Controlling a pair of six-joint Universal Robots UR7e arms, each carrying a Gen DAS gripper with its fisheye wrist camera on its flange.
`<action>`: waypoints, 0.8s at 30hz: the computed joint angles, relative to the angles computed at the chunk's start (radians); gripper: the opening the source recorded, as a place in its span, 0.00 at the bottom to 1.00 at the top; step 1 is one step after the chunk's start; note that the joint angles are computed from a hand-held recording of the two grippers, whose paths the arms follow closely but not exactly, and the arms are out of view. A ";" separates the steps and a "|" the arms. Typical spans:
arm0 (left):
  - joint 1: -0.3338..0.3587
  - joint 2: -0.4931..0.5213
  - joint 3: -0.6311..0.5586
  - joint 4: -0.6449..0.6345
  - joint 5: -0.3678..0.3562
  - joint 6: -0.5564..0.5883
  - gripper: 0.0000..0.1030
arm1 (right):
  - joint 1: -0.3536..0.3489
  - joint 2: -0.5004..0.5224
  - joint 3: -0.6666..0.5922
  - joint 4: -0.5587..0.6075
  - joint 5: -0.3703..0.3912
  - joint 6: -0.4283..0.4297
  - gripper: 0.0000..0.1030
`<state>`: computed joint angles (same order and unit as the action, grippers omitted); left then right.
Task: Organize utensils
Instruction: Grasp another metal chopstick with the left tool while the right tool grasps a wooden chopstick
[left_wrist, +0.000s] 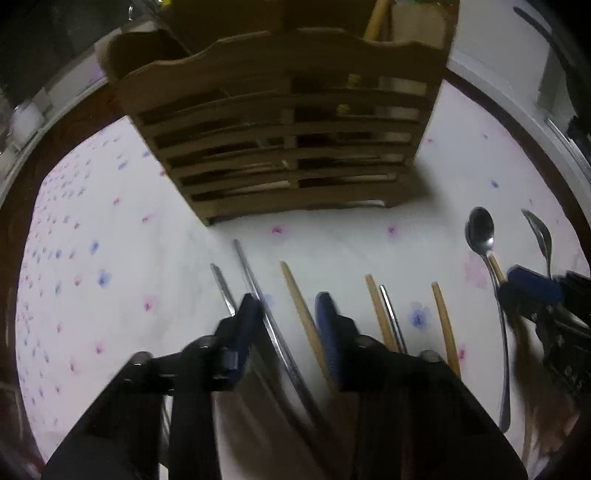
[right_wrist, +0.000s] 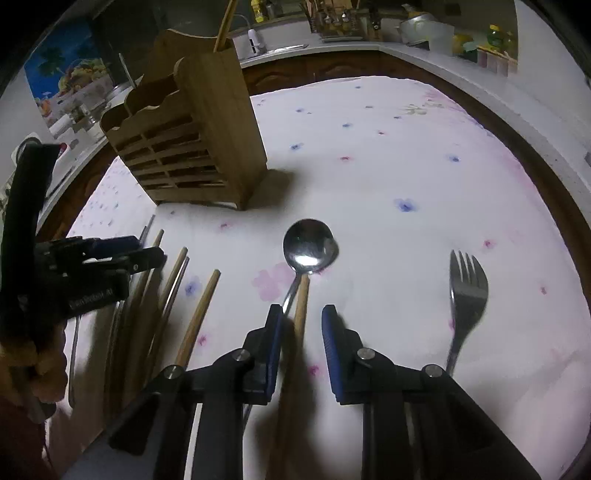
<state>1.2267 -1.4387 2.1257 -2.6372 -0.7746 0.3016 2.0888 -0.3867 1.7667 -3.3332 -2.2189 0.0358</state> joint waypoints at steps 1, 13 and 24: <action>0.001 0.000 -0.001 0.001 -0.005 0.002 0.21 | -0.003 0.000 -0.002 0.002 0.006 0.000 0.16; 0.043 -0.054 -0.044 0.083 -0.127 -0.013 0.00 | 0.004 -0.015 0.033 -0.039 0.037 0.017 0.05; 0.050 -0.047 -0.055 0.122 -0.143 -0.077 0.29 | 0.015 -0.030 0.054 -0.062 0.040 0.025 0.05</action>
<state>1.2767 -1.4860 2.0706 -2.5151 -0.9173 0.2249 2.1038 -0.4168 1.8212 -3.3947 -2.1791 0.0604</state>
